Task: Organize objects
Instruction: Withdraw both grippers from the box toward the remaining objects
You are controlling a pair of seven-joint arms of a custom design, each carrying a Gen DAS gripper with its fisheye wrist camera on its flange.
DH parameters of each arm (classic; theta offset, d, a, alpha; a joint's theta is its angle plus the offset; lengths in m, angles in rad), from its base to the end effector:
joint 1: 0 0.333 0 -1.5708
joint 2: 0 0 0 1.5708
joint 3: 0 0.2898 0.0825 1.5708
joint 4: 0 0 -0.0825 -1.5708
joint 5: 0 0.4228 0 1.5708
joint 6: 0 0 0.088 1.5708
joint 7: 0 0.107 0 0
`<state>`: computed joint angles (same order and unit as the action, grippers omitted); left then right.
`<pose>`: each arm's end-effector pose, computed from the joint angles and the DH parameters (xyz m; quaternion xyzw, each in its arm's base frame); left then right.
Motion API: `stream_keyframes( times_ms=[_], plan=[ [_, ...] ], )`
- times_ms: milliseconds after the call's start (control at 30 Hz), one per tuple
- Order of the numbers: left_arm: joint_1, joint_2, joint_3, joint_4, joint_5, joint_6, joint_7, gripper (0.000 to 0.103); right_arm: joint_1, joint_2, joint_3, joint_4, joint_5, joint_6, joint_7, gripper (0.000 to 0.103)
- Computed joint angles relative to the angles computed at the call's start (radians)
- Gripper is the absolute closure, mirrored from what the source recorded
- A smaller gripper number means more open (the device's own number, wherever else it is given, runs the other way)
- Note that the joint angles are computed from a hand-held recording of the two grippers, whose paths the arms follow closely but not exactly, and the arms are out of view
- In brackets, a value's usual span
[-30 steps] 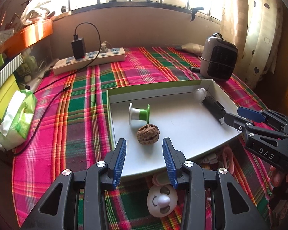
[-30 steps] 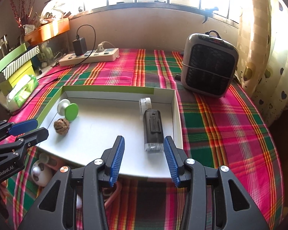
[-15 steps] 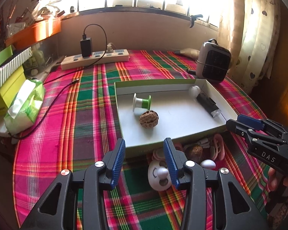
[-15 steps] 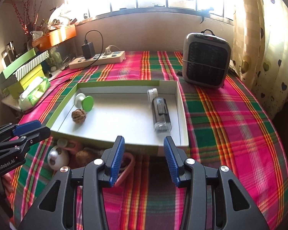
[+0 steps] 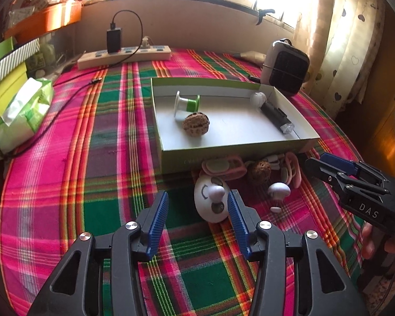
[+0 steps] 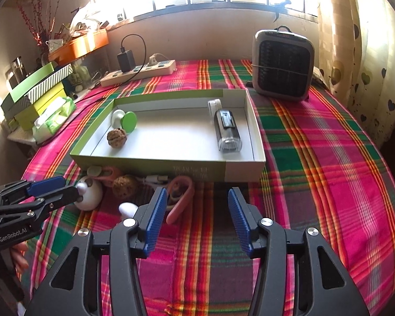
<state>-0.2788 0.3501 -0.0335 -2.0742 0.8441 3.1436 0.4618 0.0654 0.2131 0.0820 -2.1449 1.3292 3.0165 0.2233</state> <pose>0.5809 -0.2562 0.2714 -0.6480 0.6755 -0.3119 0.1626 0.5981 0.0159 0.2862 -0.7202 0.5847 -0.1949 0.3184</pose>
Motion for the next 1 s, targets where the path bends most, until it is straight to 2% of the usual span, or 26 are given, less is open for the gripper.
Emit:
stream_keyframes(
  times_ms=[100,267,367,533,767,1000],
  plan=[
    [0.043,0.009,-0.047,-0.004,-0.047,0.009,0.044,0.057,0.0,-0.002,-0.003,-0.008,-0.008,-0.007,0.004,0.053],
    [0.045,0.023,-0.056,0.008,-0.082,0.003,0.079,0.057,0.0,-0.004,-0.005,-0.017,-0.013,-0.012,0.012,0.053],
    [0.072,0.039,-0.089,0.022,-0.122,-0.013,0.122,0.057,0.002,-0.001,-0.008,-0.019,-0.032,-0.016,0.032,0.053],
    [0.089,0.057,-0.11,0.039,-0.164,-0.016,0.17,0.057,0.001,0.002,-0.005,-0.017,-0.05,-0.021,0.052,0.053],
    [0.073,0.065,-0.097,0.048,-0.184,-0.014,0.196,0.057,0.01,0.018,0.001,0.001,-0.095,-0.026,0.093,0.053],
    [0.071,0.065,-0.094,0.045,-0.196,-0.009,0.211,0.057,0.02,0.049,-0.002,0.017,-0.227,-0.012,0.214,0.053]
  ],
)
